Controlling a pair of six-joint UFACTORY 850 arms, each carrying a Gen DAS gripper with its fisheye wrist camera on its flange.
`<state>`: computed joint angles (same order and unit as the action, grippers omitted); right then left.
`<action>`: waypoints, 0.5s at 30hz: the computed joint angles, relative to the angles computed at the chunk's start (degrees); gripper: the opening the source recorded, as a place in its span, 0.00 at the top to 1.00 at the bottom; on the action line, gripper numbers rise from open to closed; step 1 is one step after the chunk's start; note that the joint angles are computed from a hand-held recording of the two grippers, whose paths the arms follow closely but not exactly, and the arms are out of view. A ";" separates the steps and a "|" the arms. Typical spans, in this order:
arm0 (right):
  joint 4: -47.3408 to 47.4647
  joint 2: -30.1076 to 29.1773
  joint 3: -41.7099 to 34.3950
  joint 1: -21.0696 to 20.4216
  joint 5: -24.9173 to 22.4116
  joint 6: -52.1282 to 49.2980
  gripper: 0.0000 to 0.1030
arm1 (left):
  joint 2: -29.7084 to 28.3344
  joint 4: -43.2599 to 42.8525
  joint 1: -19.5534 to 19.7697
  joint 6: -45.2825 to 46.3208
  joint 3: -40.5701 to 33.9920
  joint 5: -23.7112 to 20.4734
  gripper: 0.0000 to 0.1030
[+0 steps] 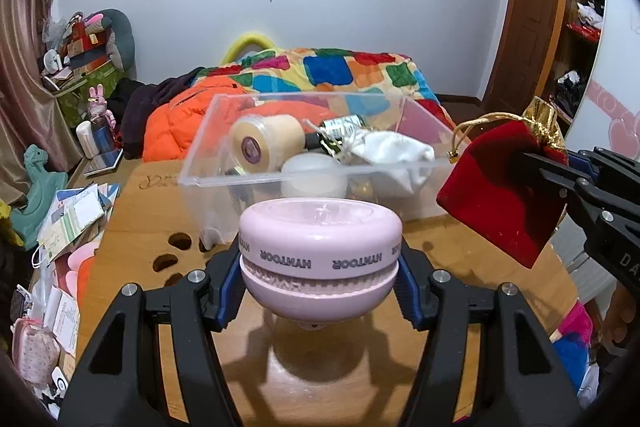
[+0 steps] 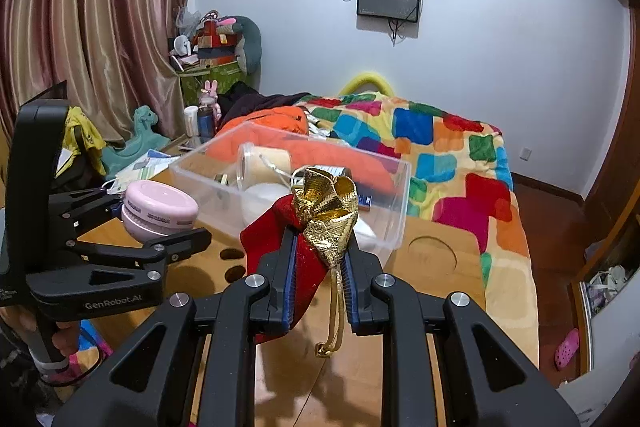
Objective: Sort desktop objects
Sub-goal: 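Lift the pink container with the left gripper while the right carries the red pouch over the box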
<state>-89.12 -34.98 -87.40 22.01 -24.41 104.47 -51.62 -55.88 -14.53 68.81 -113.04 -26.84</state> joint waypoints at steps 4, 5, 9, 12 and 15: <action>-0.72 -0.37 -1.04 -0.37 -0.12 0.29 0.83 | -1.32 1.04 0.35 -1.91 -3.27 -0.98 0.40; -0.75 -0.54 -1.45 -0.55 -0.15 0.14 0.83 | -1.44 0.98 0.40 -1.93 -3.68 -0.85 0.40; -0.53 -1.23 -3.08 -1.29 0.12 -0.66 0.83 | -2.87 1.96 0.72 -3.75 -7.04 -1.89 0.40; 0.65 -2.09 -4.66 -1.81 0.31 -2.31 0.83 | -4.48 3.87 0.84 -6.14 -10.42 -2.51 0.40; 2.18 -3.16 -6.45 -2.32 0.78 -4.48 0.83 | -6.35 6.09 0.96 -8.58 -14.05 -3.89 0.40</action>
<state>-86.94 -38.14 -93.85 19.68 -23.63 99.99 -57.98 -49.79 -13.57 60.23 -127.09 -30.73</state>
